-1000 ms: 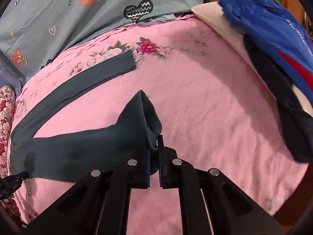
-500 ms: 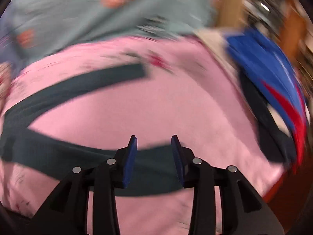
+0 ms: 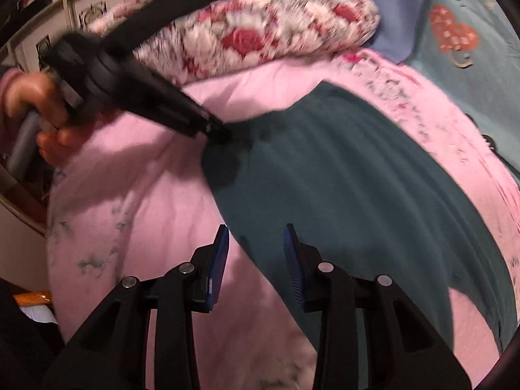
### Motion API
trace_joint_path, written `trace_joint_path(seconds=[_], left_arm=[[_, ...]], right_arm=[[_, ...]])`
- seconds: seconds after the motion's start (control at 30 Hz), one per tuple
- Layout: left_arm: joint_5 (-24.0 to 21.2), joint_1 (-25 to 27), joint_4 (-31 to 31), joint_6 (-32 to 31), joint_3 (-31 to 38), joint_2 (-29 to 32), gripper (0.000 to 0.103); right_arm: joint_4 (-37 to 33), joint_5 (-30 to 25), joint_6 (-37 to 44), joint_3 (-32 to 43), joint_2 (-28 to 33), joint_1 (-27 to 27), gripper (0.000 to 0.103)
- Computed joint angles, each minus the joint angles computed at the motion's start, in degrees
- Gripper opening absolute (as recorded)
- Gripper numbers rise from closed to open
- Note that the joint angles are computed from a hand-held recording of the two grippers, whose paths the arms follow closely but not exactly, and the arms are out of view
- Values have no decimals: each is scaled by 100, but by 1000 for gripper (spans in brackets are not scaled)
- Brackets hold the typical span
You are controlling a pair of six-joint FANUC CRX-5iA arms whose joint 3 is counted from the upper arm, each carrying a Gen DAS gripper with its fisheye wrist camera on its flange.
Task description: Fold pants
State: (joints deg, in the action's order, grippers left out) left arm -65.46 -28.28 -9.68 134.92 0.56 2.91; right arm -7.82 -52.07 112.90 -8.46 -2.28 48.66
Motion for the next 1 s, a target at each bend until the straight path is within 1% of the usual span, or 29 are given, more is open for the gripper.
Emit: trace_joint_path(seconds=[0.03,0.07,0.1,0.13,0.17,0.2,0.27,0.33,0.4,0.47,0.5,0.53,0.57,0.6,0.63,0.67,0.7,0.73,0.77,0.8,0.83,0.87,0.93,0.97,1.0], left_arm=[[25,-43,-31,-7,-34,-20,12],[29,-63,-65,-42,-46,-13,12],[30,-87,-79,-48,-36,0,11],[69,-99,-84,-23,-49,-15,11],[159,-59,-50,-29,-111,-61,11],[191,-28,-28,-10,-155,-122,10],[201,-49,-116,148,-231,-312,10],[155,-71,-214,288,-338,-556,9],[-11,-130,-265,387,-424,-663,10],[-112,-154,-233,414,-551,-654,10],[-147,-175,-230,479,-608,-594,11],[-219,-246,-350,585,-562,-533,18],[-376,-316,-483,658,-443,-461,30],[-631,-405,-683,772,-242,-378,38],[-833,-489,-885,921,-66,-340,53],[-1050,-577,-1109,1095,108,-315,63],[-1393,-717,-1453,1342,381,-252,65],[-1588,-794,-1658,1472,562,-213,67],[-1691,-873,-1902,1466,720,-177,67],[-1687,-901,-2029,1501,930,-101,67],[-1623,-894,-2087,1451,1092,-13,68],[-1554,-908,-2141,1369,1242,100,70],[-1386,-895,-2268,952,1740,522,72],[-1305,-858,-2299,734,1953,725,72],[-1229,-758,-2212,382,2242,995,72]], right_arm=[[105,-65,-121,43,107,68,25],[-75,-150,-82,139,153,28,15],[3,-239,-202,196,189,88,5],[229,-230,-377,133,149,209,3],[351,-262,-478,129,97,298,2],[312,-316,-540,169,41,337,2],[54,-470,-523,213,-207,396,2],[-74,-500,-503,142,-339,508,2],[-96,-502,-593,17,-381,609,2],[-219,-683,-679,89,-132,568,4],[-306,-810,-721,185,17,504,10],[-418,-1005,-733,313,101,400,11],[-533,-1166,-696,451,113,299,11],[-736,-1265,-592,586,33,74,13],[-831,-1252,-561,613,-77,-105,20],[-829,-1135,-655,587,-265,-365,45],[-694,-955,-832,514,-423,-615,56],[-550,-902,-985,513,-497,-904,56],[-347,-964,-1164,608,-456,-1288,56],[-106,-988,-1365,720,-367,-1706,56],[52,-970,-1470,849,-230,-2008,56],[240,-994,-1514,1050,-36,-2441,56],[663,-1042,-1473,1527,436,-3143,56],[707,-1096,-1243,1781,656,-3372,56],[743,-1187,-955,2043,866,-3550,56]])
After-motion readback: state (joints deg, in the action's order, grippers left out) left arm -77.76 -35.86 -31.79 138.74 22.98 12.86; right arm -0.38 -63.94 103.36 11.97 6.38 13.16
